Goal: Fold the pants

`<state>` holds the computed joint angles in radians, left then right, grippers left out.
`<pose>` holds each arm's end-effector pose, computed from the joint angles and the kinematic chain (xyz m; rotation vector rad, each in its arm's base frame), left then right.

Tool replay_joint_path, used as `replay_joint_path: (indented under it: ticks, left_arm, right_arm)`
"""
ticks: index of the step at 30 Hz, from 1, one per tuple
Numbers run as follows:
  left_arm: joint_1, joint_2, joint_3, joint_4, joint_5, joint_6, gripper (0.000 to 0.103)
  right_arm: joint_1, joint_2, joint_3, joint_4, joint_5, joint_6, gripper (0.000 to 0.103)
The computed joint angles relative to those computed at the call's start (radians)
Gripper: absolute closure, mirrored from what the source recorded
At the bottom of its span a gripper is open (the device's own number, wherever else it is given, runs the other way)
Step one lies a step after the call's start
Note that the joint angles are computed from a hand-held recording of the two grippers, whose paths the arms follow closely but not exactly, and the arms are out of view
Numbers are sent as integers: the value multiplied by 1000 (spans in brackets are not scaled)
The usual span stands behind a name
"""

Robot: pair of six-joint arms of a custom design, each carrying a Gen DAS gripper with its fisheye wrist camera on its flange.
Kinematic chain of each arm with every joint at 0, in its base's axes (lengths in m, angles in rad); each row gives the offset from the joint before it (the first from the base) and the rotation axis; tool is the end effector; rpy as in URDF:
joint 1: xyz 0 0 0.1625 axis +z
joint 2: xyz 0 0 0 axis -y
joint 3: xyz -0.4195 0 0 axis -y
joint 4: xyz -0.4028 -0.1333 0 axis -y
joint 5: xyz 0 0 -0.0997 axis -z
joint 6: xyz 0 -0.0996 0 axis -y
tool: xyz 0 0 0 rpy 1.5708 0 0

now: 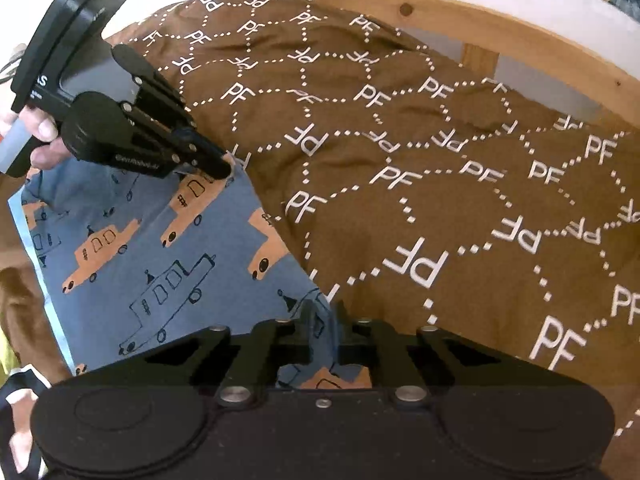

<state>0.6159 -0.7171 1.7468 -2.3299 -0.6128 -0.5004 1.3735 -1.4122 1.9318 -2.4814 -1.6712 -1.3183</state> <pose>-0.3693 -0.5245 0.0111 0.6482 2.1117 -0.5371 0.0139 -0.5594 0.3231 1.4571 -2.3736 0.3044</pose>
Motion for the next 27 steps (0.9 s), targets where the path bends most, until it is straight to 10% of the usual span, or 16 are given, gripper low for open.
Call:
replay_joint_path:
  ticks: [4, 7, 9, 11, 13, 20, 27]
  left_arm:
    - [9, 8, -6, 16, 2, -16, 97]
    - [16, 14, 1, 8, 1, -63, 90]
    - [6, 14, 9, 0, 17, -79, 87]
    - [-17, 7, 32, -22, 43, -74, 49]
    - [-49, 4, 70, -86, 76, -46, 28]
    - [-137, 27, 113, -76, 45, -120, 9]
    - [-145, 97, 89, 74, 22, -145, 7]
  right_arm:
    - [0, 4, 19, -73, 3, 1, 98]
    - [-10, 1, 22, -92, 10, 39, 77]
    - [-26, -43, 43, -91, 40, 57, 43]
    - [-61, -121, 96, -118, 99, 31, 20]
    - [-101, -207, 154, -137, 142, 2, 18]
    - [-264, -437, 243, -26, 191, 60, 8]
    - [-402, -477, 259, -144, 187, 90, 7]
